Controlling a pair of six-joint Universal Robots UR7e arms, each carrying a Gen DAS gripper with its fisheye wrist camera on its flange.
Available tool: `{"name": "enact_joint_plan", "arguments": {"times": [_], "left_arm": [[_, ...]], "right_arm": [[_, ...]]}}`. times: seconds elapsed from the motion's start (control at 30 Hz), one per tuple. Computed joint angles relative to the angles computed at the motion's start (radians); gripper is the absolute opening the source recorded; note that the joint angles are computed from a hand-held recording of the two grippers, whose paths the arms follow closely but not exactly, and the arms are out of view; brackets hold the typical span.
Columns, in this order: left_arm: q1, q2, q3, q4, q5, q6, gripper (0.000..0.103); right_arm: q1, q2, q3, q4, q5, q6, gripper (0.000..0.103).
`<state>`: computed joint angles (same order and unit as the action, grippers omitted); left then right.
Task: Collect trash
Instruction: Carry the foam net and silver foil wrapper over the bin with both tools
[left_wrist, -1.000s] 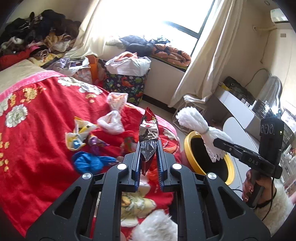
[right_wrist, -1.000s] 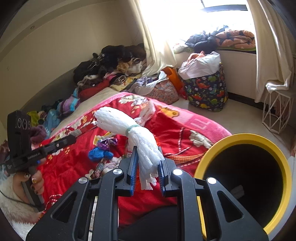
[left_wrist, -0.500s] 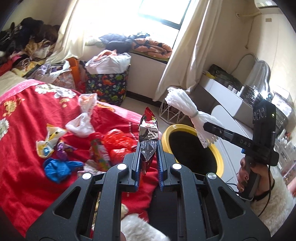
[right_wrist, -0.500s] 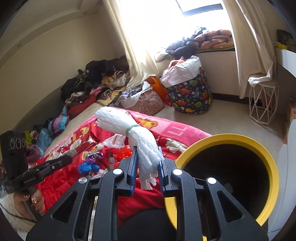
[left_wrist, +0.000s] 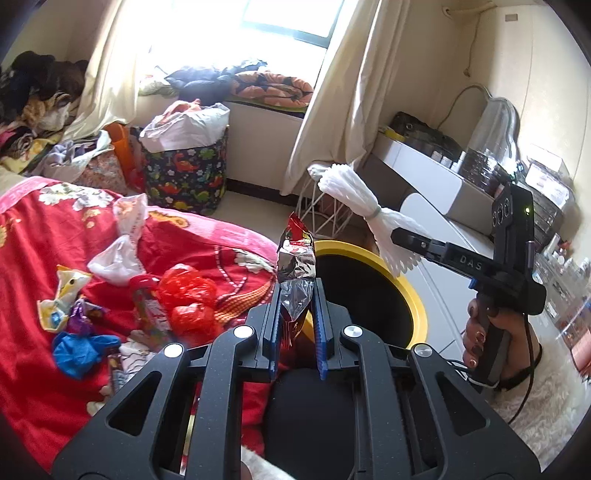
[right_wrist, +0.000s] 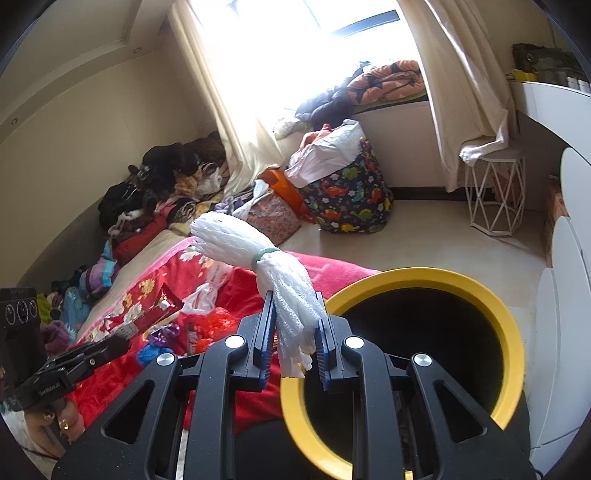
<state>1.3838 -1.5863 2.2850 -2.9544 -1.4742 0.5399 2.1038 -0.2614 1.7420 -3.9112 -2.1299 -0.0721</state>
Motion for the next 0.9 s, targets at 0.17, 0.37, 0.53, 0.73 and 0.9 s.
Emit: {"name": "enact_joint_plan", "arguments": {"times": [0.17,0.37,0.53,0.73,0.9], "left_arm": [[-0.02,0.015,0.01,-0.011,0.006,0.006,0.01],[-0.042,0.037,0.014,-0.016,0.013,-0.007,0.01],[-0.06,0.051,0.023,-0.024,0.019,-0.011,0.01],[-0.079,0.074,0.028,-0.036,0.023,-0.012,0.01],[-0.091,0.095,0.028,-0.042,0.026,-0.012,0.01]], "right_arm": [[-0.013,-0.013,0.031,-0.038,-0.012,0.023,0.019],[-0.024,-0.027,0.063,-0.078,-0.027,0.044,0.019],[-0.032,-0.032,0.08,-0.104,-0.043,0.059,0.019],[-0.046,-0.045,0.108,-0.132,-0.059,0.077,0.019],[-0.054,-0.052,0.127,-0.16,-0.082,0.087,0.019]]}}
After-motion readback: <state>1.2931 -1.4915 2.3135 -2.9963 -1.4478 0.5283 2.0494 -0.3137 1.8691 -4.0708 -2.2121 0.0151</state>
